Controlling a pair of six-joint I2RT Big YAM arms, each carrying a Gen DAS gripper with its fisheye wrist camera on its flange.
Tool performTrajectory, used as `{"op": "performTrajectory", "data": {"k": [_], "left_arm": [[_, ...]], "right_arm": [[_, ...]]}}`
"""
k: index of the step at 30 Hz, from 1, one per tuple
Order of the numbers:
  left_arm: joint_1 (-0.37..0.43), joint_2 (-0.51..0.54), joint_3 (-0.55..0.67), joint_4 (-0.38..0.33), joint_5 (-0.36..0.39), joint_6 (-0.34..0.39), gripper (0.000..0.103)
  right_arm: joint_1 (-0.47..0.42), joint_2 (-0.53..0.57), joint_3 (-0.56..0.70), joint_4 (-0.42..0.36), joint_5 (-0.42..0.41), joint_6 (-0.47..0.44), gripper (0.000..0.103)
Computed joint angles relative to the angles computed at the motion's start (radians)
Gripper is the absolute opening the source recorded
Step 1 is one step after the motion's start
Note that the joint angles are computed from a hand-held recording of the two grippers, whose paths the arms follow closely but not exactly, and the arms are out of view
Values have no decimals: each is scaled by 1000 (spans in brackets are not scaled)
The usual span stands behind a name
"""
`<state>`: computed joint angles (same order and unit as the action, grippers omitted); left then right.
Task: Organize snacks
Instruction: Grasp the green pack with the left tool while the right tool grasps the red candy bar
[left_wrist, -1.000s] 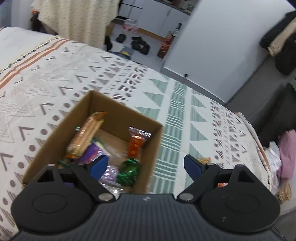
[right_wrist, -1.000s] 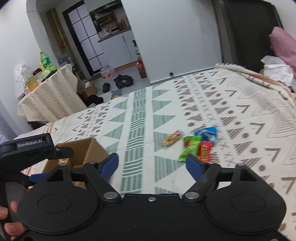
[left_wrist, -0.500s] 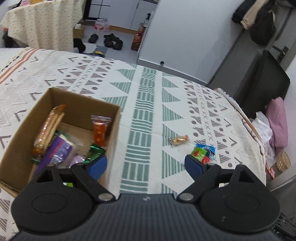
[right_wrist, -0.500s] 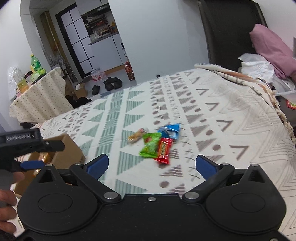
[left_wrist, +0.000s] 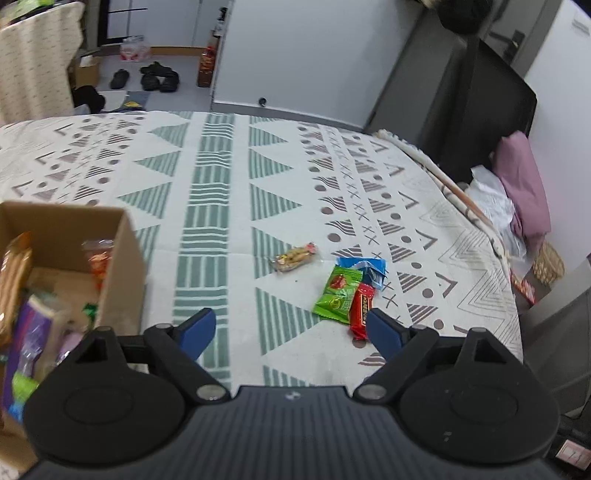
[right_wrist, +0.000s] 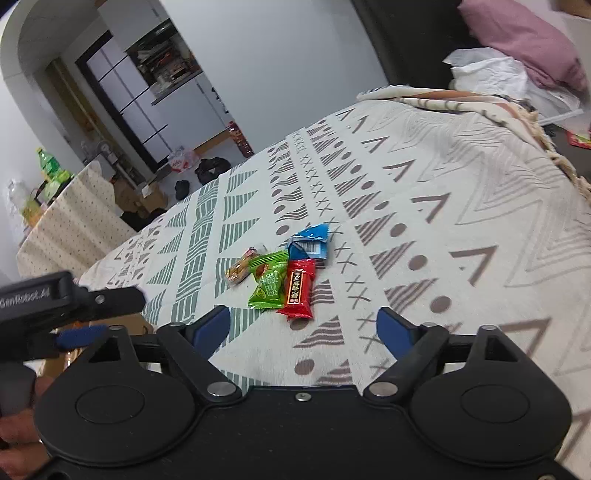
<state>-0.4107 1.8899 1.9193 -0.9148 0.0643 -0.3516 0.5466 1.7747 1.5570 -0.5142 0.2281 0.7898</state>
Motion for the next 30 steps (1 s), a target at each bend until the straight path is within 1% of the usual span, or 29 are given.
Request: {"op": "performTrajectory", "data": {"k": [4,8,9,11,15,18,21,24,26,28,30], "left_arm": [[-3,63,74,-18,12,10,84],[-4,135,160,-44,47,22,74],[-4,152,181,-49,56,23,71],[-5,181,213,-52,78,26,70],[-10,238,275,-71,93,26,65],[-12,263,294,-73,111,24,65],[-14,288,318,-82,125,28,62],[-18,314,346,-93,141,44,59],[-22,329,362,-99,144,54,59],[-24,344,379,-107,149,53,58],[-26,362,403,-120,151,53,55]], "right_arm": [[-12,40,26,13,-23,0,78],[-30,83,56,17,-52,18,71],[-32,93,65,15,-53,20,70],[-37,113,81,11,-52,20,70],[-43,146,108,19,-53,13,69],[-48,172,132,23,-66,15,68],[-52,200,159,11,-83,13,61],[-43,218,186,-21,-47,-22,53],[-38,224,198,-47,-18,-42,42],[-34,223,198,-60,3,-58,35],[-35,216,188,-60,6,-53,27]]}}
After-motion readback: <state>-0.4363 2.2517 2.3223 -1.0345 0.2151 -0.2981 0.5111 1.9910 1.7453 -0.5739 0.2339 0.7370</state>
